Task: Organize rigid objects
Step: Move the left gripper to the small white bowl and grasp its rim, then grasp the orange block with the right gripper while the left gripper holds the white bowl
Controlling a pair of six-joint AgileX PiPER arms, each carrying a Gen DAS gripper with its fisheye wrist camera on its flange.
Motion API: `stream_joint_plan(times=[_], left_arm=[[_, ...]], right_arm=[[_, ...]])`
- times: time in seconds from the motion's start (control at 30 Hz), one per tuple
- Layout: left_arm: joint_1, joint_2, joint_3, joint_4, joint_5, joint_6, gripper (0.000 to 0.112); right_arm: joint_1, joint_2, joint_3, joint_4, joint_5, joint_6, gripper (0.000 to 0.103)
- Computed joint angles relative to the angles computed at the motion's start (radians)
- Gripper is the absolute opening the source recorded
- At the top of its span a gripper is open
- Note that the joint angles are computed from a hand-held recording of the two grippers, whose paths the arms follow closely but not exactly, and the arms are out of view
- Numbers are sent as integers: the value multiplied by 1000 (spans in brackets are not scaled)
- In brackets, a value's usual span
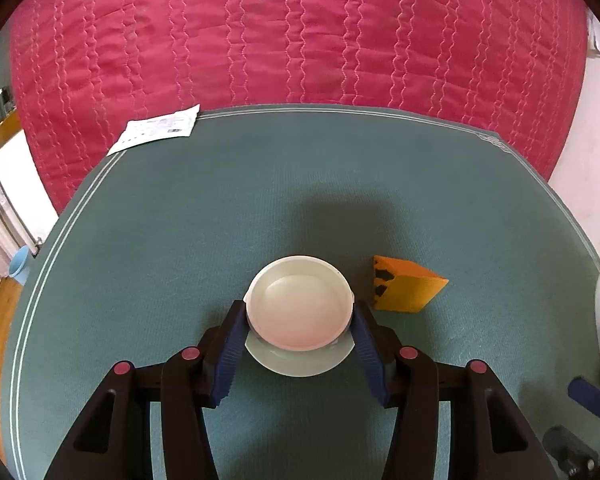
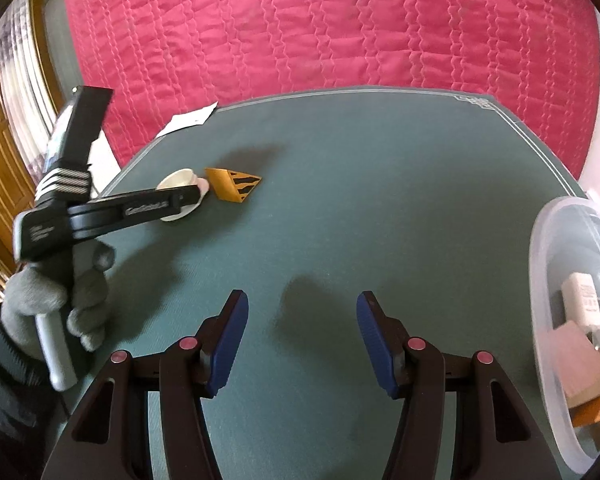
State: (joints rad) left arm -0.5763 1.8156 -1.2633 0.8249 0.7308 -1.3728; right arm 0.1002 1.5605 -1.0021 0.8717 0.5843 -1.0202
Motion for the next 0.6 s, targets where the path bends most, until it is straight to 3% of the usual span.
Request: stream_joint_plan(times=[0.33,0.6], left_arm=[[-47,-110,121,74,106,-136,55],[-75,-196,205,94,125,-209,55]], right_arm=[[98,119,-148,-91,-29,140,58],[185,242,-306,-179,-12,285,58]])
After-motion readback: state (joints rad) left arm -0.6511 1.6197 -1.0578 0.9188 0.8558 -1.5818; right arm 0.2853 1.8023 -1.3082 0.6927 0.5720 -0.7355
